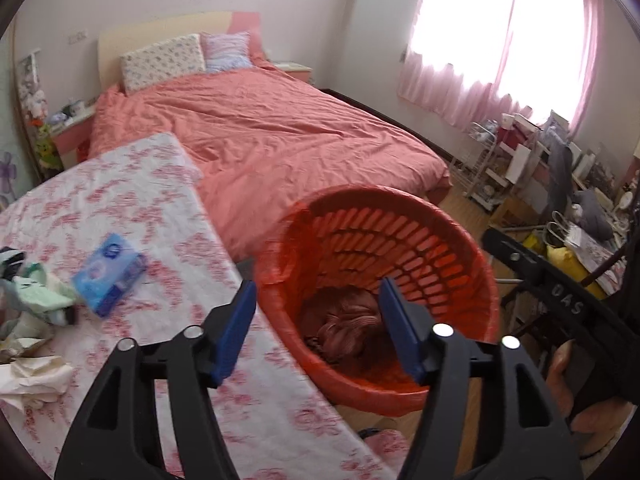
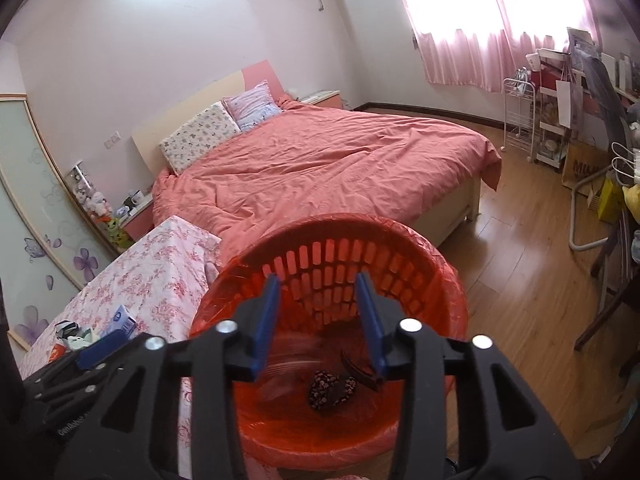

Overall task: Collect trash
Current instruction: 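Carry the scrunchie to the basket and release it while the right tool drops the mat in, then move both tools back over the table toward the remaining items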

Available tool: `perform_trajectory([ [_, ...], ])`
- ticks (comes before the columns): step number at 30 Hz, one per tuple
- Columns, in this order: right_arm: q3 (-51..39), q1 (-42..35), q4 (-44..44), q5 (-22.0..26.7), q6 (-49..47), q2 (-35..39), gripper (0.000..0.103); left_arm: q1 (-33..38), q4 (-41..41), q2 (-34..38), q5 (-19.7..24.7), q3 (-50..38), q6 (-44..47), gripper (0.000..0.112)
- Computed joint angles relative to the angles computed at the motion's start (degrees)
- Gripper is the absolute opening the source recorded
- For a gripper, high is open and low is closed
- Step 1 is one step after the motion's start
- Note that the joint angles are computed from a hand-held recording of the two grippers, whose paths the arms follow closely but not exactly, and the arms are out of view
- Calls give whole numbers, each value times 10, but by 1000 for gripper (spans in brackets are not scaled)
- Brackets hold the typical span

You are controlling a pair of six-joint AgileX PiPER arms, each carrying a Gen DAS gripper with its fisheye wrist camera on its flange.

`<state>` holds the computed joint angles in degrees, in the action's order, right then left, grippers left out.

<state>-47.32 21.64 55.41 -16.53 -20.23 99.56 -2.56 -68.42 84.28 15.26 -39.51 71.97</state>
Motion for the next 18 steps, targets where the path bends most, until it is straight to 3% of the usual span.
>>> perform_trajectory([
  [2, -1, 22, 67, -22, -66, -3, 55, 8, 2, -15, -15, 12, 5, 69],
  [8, -29, 85, 221, -65, -234, -3, 61, 77, 19, -76, -32, 57, 22, 74],
  [11, -44, 111, 264, -74, -282, -1, 62, 144, -26, -84, -6, 64, 99, 76],
  [18, -103, 183, 367, -97, -395, 28, 62, 337, -50, -95, 71, 63, 196, 76],
])
